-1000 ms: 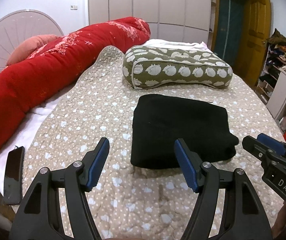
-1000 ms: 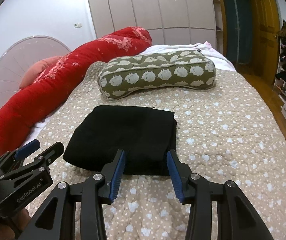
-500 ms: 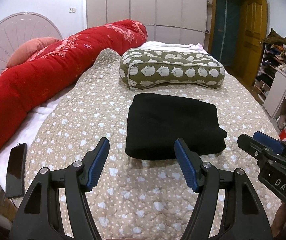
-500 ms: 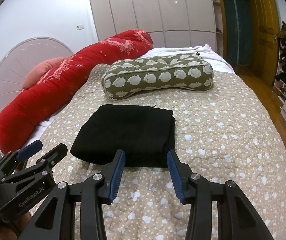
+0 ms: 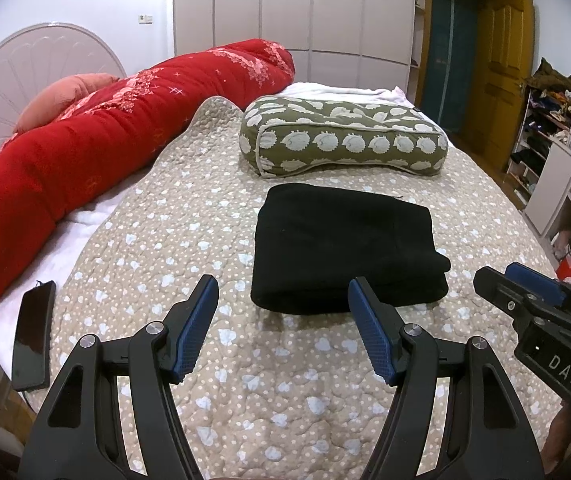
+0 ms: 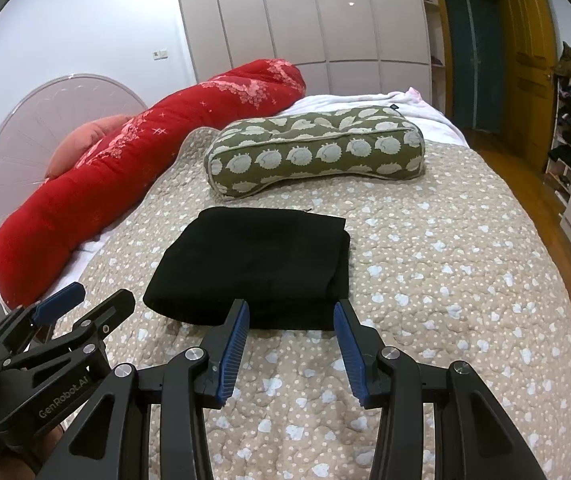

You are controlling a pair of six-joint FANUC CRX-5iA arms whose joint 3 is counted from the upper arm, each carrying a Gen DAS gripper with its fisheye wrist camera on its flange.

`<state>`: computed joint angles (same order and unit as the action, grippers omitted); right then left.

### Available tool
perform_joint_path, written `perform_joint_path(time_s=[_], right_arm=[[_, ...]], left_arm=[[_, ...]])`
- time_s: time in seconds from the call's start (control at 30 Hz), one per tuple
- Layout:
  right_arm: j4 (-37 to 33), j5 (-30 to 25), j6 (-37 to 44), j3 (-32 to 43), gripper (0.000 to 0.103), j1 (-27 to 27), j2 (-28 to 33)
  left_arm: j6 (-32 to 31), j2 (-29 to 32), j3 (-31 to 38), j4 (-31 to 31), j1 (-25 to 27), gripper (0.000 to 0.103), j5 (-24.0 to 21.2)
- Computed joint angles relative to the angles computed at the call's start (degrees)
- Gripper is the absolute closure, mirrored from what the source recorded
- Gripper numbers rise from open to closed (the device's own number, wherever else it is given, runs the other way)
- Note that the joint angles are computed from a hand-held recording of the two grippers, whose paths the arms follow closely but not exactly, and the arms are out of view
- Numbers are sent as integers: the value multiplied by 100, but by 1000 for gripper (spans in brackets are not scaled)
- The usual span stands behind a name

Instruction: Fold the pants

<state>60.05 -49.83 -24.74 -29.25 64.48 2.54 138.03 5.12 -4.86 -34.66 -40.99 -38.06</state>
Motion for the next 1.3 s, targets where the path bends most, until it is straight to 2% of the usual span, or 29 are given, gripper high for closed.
perform_joint_path(time_s=[1.3], right_arm=[[-158,111,196,65,60,-39,67]], left_arm=[[-141,94,0,137,33,35,67]])
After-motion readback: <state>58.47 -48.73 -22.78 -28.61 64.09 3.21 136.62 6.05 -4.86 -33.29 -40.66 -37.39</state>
